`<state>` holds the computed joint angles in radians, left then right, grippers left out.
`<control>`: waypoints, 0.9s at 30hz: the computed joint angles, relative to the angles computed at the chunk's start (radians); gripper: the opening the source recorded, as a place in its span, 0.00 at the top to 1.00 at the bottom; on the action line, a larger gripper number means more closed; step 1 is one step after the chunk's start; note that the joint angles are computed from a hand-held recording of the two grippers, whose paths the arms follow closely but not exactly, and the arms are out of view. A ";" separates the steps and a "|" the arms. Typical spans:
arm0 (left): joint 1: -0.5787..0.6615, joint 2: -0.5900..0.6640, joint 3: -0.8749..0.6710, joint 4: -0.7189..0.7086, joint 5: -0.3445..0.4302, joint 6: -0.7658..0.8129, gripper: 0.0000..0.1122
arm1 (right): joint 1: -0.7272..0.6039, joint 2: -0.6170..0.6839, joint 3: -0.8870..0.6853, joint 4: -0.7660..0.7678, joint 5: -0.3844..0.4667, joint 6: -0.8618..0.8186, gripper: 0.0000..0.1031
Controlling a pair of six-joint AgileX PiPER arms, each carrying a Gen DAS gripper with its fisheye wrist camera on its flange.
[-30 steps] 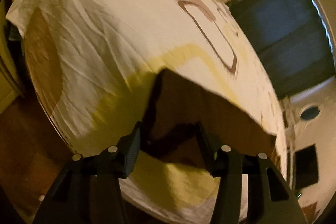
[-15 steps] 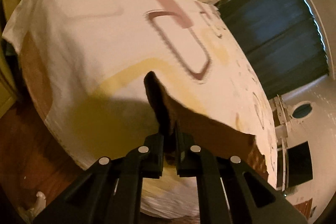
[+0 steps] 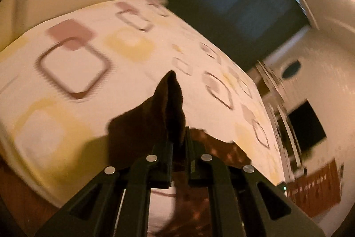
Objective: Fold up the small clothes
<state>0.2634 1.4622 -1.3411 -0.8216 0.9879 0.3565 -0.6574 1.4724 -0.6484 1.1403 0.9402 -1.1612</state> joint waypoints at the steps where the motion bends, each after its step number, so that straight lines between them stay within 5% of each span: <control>1: -0.052 0.003 -0.016 0.020 -0.016 -0.026 0.93 | -0.029 -0.004 -0.013 -0.024 0.024 0.004 0.43; 10: -0.630 0.248 -0.258 0.263 -0.174 -0.345 0.93 | -0.228 0.014 -0.078 -0.146 0.166 -0.040 0.43; 17: -0.901 0.503 -0.474 0.366 -0.161 -0.499 0.93 | -0.354 0.086 -0.114 -0.176 0.229 -0.079 0.43; 27: -1.103 0.851 -0.794 0.526 -0.067 -0.663 0.93 | -0.421 0.174 -0.153 -0.176 0.257 -0.085 0.43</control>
<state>-0.8395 2.3132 -2.1348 -0.2957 0.9209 -0.3068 -1.0786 1.6467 -0.8009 0.9641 1.1976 -1.2464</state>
